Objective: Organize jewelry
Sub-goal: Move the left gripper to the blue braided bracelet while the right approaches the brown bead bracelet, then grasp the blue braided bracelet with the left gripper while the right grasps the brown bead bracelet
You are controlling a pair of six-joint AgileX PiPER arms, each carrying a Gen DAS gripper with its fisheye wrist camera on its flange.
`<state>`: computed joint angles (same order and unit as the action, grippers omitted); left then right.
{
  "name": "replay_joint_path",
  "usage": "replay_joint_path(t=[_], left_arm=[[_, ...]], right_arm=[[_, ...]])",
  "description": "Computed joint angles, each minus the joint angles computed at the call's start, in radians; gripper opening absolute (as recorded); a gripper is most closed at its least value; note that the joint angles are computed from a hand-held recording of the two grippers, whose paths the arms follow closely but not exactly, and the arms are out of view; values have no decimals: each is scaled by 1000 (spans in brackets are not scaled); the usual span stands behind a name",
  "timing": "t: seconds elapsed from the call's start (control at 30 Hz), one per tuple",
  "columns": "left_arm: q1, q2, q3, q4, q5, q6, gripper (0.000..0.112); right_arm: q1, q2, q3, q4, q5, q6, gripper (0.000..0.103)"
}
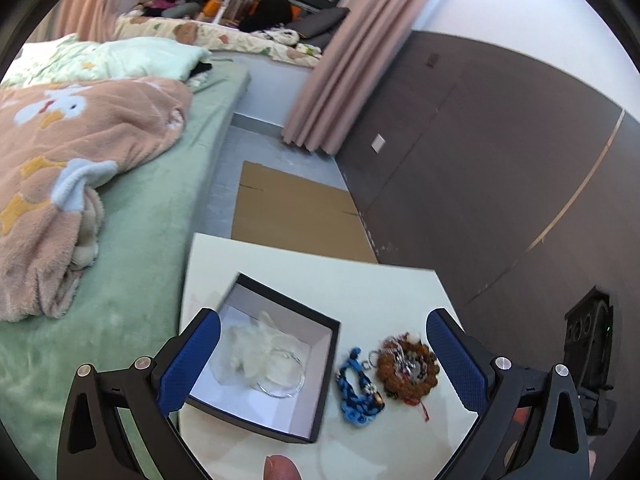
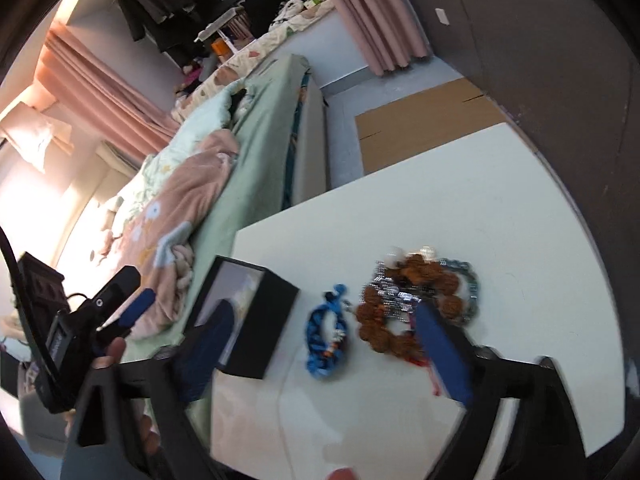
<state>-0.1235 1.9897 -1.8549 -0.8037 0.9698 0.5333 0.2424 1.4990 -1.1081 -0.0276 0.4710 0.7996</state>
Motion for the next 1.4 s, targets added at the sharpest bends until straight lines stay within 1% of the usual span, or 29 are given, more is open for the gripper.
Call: replay_joint_path(t=[0.07, 0.17, 0.27, 0.37, 0.5, 0.53, 0.6, 0.63, 0.7, 0.93, 1.0, 1.03, 1.1, 1.13, 1.27, 1.3, 1.33, 1.37, 1.4], left_arm=[[-19, -13, 19, 16, -7, 5, 103], [-57, -33, 46, 70, -25, -7, 103], [-80, -41, 62, 79, -25, 3, 102], [-115, -59, 98, 100, -46, 32, 100], [-157, -70, 131, 128, -54, 50, 92], [-170, -69, 133, 144, -54, 45, 90], [-202, -61, 136, 190, -53, 32, 82], [-214, -55, 134, 210, -54, 22, 80], [-244, -45, 139, 256, -58, 7, 73], [-323, -39, 184, 358, -99, 0, 67], [-339, -32, 185, 387, -108, -10, 66], [-346, -26, 183, 401, -112, -14, 66], [-354, -6, 170, 423, -109, -24, 60], [-356, 0, 168, 428, -108, -27, 58], [-368, 49, 131, 481, -100, -69, 48], [-370, 59, 123, 495, -100, -78, 47], [-374, 60, 126, 509, -114, -83, 45], [-379, 59, 130, 534, -129, -94, 37], [-384, 57, 135, 556, -141, -107, 32]], right_arm=[[-11, -35, 39, -21, -12, 26, 103], [-29, -78, 89, -53, -7, 64, 103], [-54, -118, 138, -72, -3, 91, 103], [-82, -145, 167, -52, -6, 70, 103], [-151, -168, 203, 124, 1, -104, 103], [-160, -168, 205, 140, 5, -122, 103], [-163, -169, 205, 103, 20, -84, 103], [-171, -171, 205, 93, 31, -76, 103], [-199, -176, 212, 135, 31, -113, 103], [-238, -167, 229, 276, 13, -243, 103], [-229, -152, 226, 275, 15, -225, 103], [-230, -140, 223, 296, 17, -236, 101], [-246, -109, 223, 400, 17, -319, 92], [-253, -95, 224, 450, 17, -356, 86], [-267, -45, 227, 589, 5, -449, 84], [-265, -37, 226, 610, 3, -464, 84], [-265, -24, 225, 653, 1, -496, 84], [-261, -17, 224, 666, -2, -499, 84], [-258, -6, 221, 685, -4, -505, 84]])
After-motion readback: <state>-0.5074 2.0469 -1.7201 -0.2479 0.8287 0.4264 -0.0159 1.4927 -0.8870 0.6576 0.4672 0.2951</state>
